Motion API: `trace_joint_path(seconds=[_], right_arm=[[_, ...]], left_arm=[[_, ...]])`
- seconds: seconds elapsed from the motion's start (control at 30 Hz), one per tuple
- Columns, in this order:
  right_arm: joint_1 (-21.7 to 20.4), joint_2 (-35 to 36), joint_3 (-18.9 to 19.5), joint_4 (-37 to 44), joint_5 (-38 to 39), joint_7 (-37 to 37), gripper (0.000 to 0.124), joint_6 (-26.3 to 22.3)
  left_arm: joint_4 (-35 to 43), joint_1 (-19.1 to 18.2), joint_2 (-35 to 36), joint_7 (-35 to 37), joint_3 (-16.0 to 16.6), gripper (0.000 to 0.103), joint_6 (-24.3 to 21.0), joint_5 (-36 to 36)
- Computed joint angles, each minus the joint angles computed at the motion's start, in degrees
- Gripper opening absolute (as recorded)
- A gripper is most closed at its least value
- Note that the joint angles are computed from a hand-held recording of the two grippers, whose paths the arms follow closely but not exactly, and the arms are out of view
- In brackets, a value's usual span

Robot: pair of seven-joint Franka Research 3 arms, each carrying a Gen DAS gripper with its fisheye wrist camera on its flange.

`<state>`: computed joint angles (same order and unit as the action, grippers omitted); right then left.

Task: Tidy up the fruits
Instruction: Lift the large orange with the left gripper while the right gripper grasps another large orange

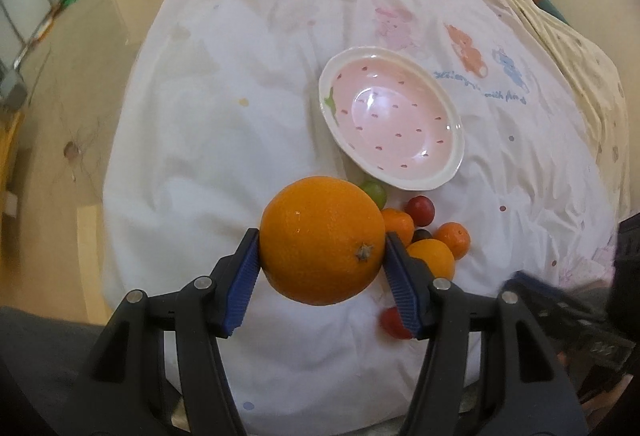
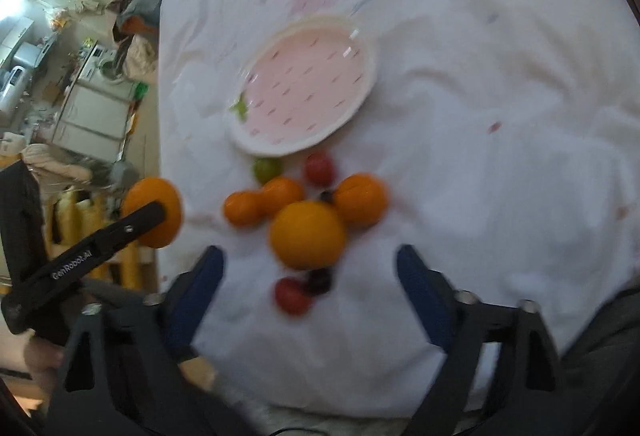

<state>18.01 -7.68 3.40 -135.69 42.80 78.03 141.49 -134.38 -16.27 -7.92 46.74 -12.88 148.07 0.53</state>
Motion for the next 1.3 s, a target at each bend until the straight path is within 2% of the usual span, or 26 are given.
trace_joint_path(seconds=[0.1,0.27,0.43,0.63,0.77,0.9,0.97,1.13,1.3], right_arm=[[0.7,2.9,0.4,2.7,2.0,-0.7,0.077,-2.6],[1.3,8.0,1.9,6.7,-1.2,3.5,0.077,-4.5],[2.1,11.1,2.8,9.4,-9.2,11.5,0.079,-3.1],[3.0,12.3,2.9,11.4,-18.7,20.4,0.078,-5.1],[3.0,13.9,2.6,11.8,-21.0,25.7,0.078,-6.3],[2.9,16.3,2.8,12.8,-20.9,24.7,0.076,-5.3],[3.1,16.6,2.6,13.0,-22.6,25.8,0.066,-4.8],[1.3,13.8,3.0,10.7,-16.1,18.5,0.063,-4.1],[-0.2,7.2,2.3,5.9,-2.6,6.0,0.063,-2.3]], left_arm=[[-0.2,0.2,0.1,-0.1,0.4,0.056,-0.5,-1.3],[-1.2,1.4,-1.0,-3.4,0.6,0.056,-0.9,0.2],[-2.0,1.8,-1.2,-3.2,1.8,0.056,-0.7,-2.9],[-2.2,1.6,-1.4,-2.2,1.7,0.057,-0.2,-4.1],[-2.0,1.6,-1.2,-1.7,1.7,0.057,0.0,-4.9],[-1.8,2.0,-1.1,-3.1,1.2,0.057,-0.3,-2.9],[-1.7,2.2,-0.9,-4.0,1.1,0.057,-0.6,-1.6],[-1.8,2.6,-0.7,-5.4,1.2,0.057,-1.0,-0.4],[-1.7,2.6,-0.5,-7.0,0.7,0.057,-0.2,1.8]])
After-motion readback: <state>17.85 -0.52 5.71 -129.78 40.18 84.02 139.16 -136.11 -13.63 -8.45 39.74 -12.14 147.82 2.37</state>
